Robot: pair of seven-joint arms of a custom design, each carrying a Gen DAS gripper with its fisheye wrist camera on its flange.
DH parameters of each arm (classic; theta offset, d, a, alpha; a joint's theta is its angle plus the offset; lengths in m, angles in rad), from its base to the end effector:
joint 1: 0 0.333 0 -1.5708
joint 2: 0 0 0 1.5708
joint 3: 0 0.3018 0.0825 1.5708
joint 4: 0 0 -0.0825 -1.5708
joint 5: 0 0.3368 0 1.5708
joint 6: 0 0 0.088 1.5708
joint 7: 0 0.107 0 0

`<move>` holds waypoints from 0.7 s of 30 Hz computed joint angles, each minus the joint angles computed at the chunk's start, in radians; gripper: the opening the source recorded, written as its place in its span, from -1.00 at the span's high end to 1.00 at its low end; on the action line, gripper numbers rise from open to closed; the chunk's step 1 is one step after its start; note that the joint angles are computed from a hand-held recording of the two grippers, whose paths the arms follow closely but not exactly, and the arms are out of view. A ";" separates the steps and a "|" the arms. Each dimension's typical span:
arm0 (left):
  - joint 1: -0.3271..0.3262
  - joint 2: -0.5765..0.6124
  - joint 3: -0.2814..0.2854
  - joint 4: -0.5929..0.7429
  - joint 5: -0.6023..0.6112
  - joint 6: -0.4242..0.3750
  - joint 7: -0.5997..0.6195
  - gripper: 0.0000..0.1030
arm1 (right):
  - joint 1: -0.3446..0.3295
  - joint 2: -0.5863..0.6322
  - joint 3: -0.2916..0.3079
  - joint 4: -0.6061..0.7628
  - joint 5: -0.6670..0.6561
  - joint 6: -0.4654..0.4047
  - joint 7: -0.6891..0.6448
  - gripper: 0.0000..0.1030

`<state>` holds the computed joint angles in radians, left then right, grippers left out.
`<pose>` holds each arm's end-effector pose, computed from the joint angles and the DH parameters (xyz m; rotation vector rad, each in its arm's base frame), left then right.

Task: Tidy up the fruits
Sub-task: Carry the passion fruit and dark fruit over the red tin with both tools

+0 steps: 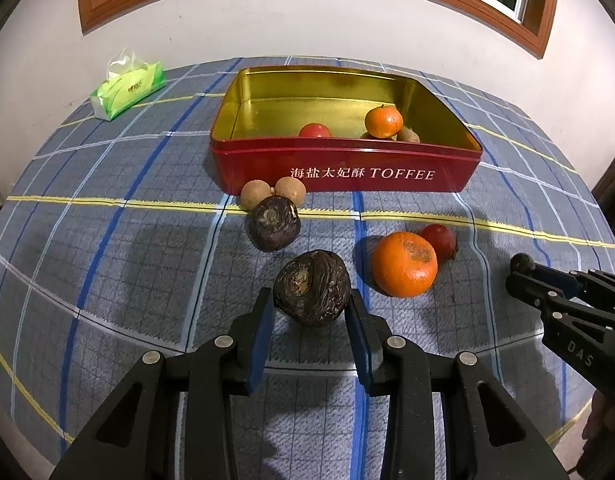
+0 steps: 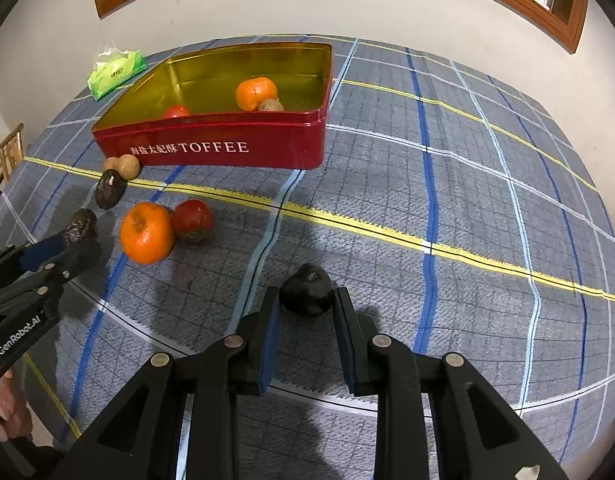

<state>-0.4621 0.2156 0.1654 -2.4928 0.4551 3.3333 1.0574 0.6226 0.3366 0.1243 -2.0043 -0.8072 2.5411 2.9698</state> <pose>0.4503 -0.1874 0.2990 -1.6566 2.1825 -0.7457 0.4235 0.3989 0.3271 -1.9204 1.9840 -0.5641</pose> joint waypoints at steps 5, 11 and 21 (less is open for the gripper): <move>0.044 0.002 -0.037 0.004 0.014 0.002 -0.007 0.28 | 0.000 0.002 0.000 0.004 0.000 0.020 0.003 0.52; 0.070 0.006 -0.057 0.000 0.009 0.019 -0.001 0.28 | 0.000 0.003 -0.004 0.011 -0.009 0.046 0.010 0.52; 0.055 -0.008 -0.036 -0.003 -0.066 0.040 0.068 0.28 | -0.001 -0.002 -0.013 0.026 -0.028 0.052 0.012 0.52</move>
